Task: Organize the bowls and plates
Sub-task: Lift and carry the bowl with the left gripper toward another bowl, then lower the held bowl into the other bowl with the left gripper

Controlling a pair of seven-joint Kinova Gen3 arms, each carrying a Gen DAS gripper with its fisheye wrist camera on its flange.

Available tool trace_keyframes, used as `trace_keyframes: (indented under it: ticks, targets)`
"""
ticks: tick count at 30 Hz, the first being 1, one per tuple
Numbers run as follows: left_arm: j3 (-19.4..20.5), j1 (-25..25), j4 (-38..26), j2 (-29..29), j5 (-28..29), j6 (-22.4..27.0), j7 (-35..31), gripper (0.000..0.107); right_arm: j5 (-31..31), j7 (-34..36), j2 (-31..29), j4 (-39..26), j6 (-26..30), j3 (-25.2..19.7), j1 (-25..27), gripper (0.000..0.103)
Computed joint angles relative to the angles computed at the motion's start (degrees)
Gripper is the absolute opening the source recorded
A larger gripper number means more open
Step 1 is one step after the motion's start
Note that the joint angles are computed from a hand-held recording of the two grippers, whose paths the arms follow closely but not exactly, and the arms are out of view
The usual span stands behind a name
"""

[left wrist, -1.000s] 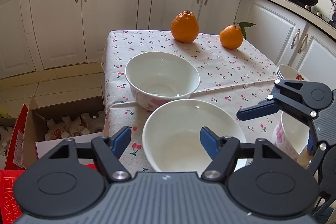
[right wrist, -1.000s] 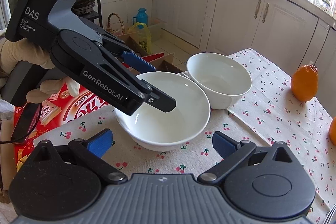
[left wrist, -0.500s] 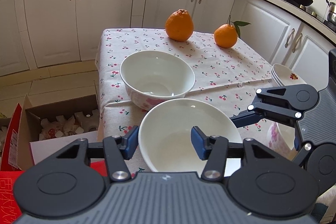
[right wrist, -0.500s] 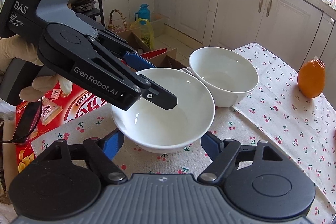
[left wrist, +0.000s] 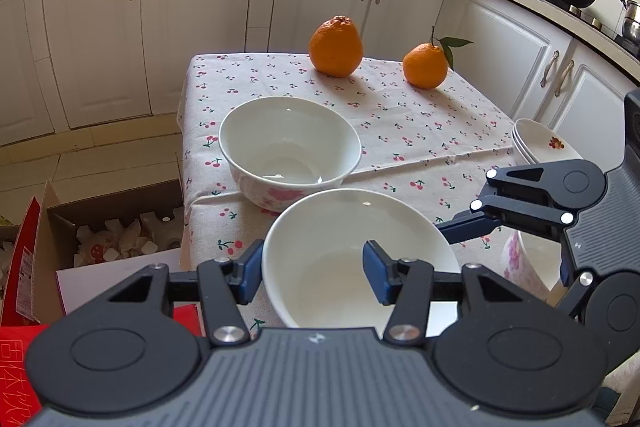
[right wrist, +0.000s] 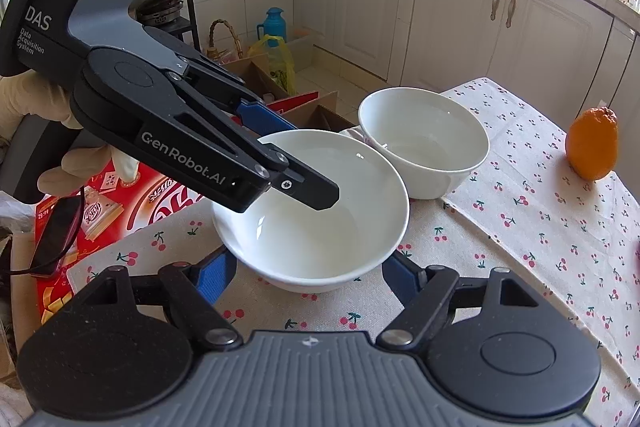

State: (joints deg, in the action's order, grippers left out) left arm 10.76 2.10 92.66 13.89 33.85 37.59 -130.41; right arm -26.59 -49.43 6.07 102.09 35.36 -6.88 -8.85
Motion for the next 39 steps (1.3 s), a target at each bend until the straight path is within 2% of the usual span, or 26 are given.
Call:
trace_keyframes:
  ticks: [10, 24, 39]
  targets:
    - [0.0, 1.9, 0.6, -2.7, 0.1, 0.4, 0.6, 0.052, -1.4, 2.6, -3.8, 1.3, 2.3, 1.7, 1.0, 0.083]
    - [0.3, 7.5, 0.1, -5.6, -3.1, -0.3, 4.9, 0.052, -7.0, 10.0, -11.8, 6.4, 4.4, 7.8, 1.7, 0.083]
    - [2.4, 12.2, -2.7, -3.5, -5.7, -0.8, 7.5, 0.052, -5.9, 10.8, -18.0, 10.0, 6.4, 13.9, 2.2, 0.083]
